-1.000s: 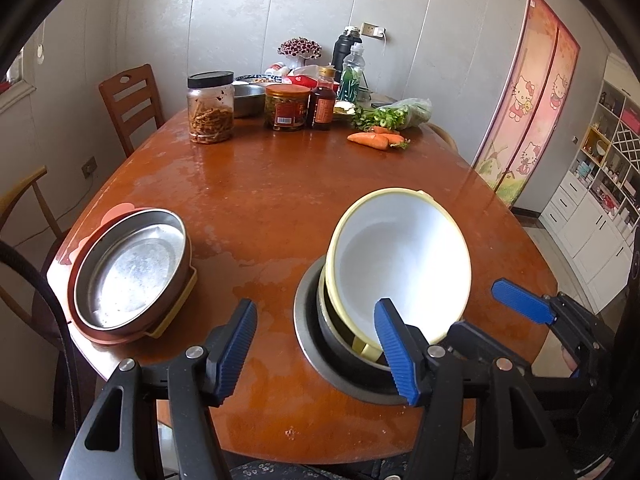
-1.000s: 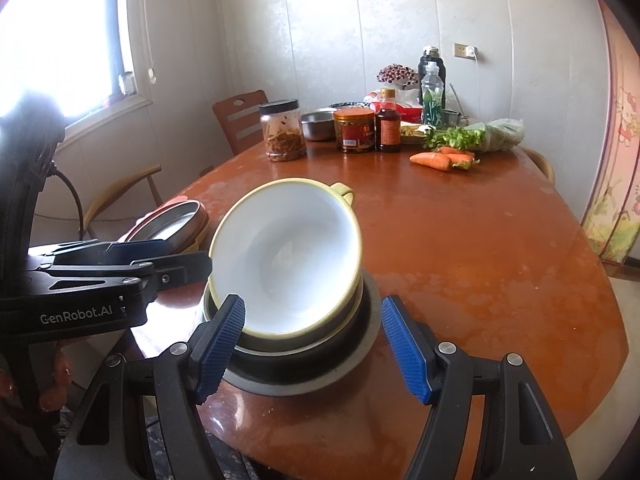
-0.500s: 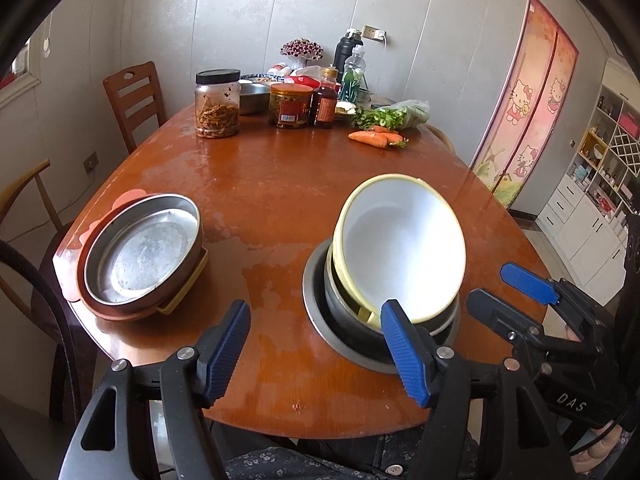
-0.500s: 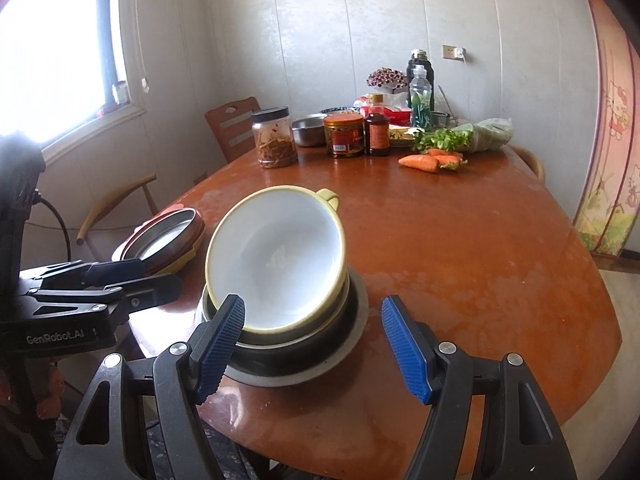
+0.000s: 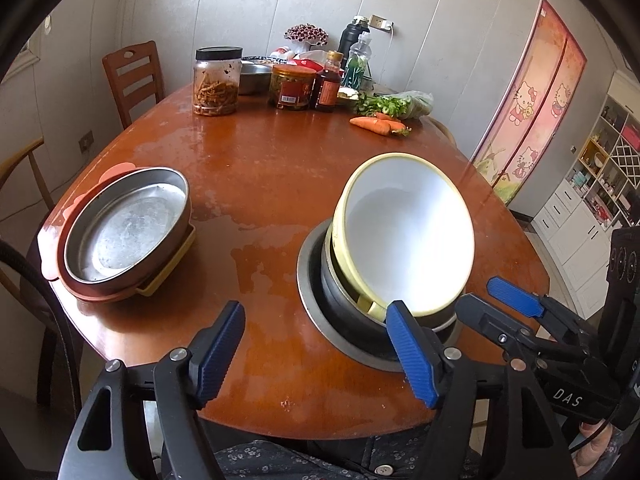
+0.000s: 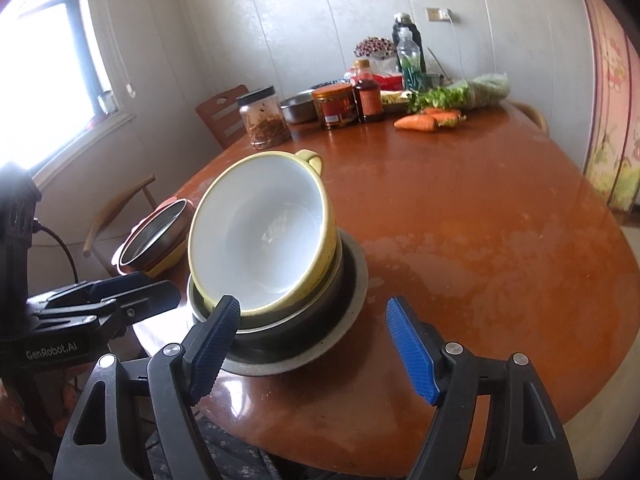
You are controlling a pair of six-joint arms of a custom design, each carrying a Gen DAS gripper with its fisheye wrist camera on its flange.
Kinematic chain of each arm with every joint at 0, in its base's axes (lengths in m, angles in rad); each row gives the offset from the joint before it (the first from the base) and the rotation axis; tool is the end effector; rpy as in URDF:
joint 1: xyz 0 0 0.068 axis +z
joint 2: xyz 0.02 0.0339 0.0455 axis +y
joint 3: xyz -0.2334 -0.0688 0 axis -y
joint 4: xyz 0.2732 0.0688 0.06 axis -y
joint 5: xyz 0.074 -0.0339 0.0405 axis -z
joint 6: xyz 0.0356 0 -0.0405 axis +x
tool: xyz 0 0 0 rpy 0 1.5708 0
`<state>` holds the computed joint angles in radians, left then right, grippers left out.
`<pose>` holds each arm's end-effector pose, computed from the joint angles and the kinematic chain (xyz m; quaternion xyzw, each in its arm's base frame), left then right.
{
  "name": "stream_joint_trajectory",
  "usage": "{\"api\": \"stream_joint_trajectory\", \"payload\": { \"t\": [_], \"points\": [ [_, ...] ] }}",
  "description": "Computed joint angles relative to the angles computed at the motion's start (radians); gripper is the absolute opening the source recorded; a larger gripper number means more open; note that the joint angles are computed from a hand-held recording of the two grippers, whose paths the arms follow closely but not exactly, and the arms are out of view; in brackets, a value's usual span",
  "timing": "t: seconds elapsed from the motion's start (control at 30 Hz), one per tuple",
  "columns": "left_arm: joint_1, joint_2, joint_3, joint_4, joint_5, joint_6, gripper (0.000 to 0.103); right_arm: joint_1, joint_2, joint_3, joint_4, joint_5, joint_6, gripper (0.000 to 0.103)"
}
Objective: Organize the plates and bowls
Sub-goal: 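Carry the nested bowl stack with the left tool toward the orange-handled plate stack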
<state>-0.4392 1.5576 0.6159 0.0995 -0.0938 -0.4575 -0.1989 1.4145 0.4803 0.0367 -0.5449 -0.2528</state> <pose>0.2721 -0.1241 0.0796 -0.0252 0.9332 -0.1148 0.3397 0.2580 -0.0332 0.0784 -0.1134 0.9063 0.1763 0.3669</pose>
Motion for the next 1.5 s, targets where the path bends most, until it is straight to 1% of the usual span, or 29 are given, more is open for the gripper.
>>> {"api": "stream_joint_trajectory", "payload": {
  "t": [0.17, 0.5, 0.67, 1.1, 1.27, 1.4, 1.5],
  "points": [
    [-0.003, 0.019, 0.019, 0.008, 0.004, 0.004, 0.073, -0.003, 0.057, 0.040, -0.010, -0.018, 0.017, 0.078],
    [0.018, 0.075, 0.068, 0.013, 0.034, 0.011, 0.074, 0.024, 0.138, 0.090, -0.011, -0.015, 0.043, 0.079],
    [0.030, 0.119, 0.101, 0.015, 0.050, 0.010, 0.074, 0.021, 0.181, 0.121, -0.019, -0.046, 0.053, 0.082],
    [0.046, 0.252, 0.195, 0.015, 0.081, 0.026, 0.075, 0.010, 0.287, 0.194, -0.024, -0.097, 0.097, 0.083],
    [0.050, 0.302, 0.229, 0.014, 0.094, 0.029, 0.075, 0.003, 0.359, 0.259, -0.087, -0.126, 0.094, 0.083],
    [0.054, 0.330, 0.249, 0.017, 0.098, 0.030, 0.075, 0.008, 0.372, 0.267, -0.077, -0.115, 0.092, 0.084],
    [0.057, 0.341, 0.255, 0.024, 0.101, 0.031, 0.075, 0.002, 0.391, 0.272, -0.064, -0.143, 0.092, 0.084]
  ]
}}
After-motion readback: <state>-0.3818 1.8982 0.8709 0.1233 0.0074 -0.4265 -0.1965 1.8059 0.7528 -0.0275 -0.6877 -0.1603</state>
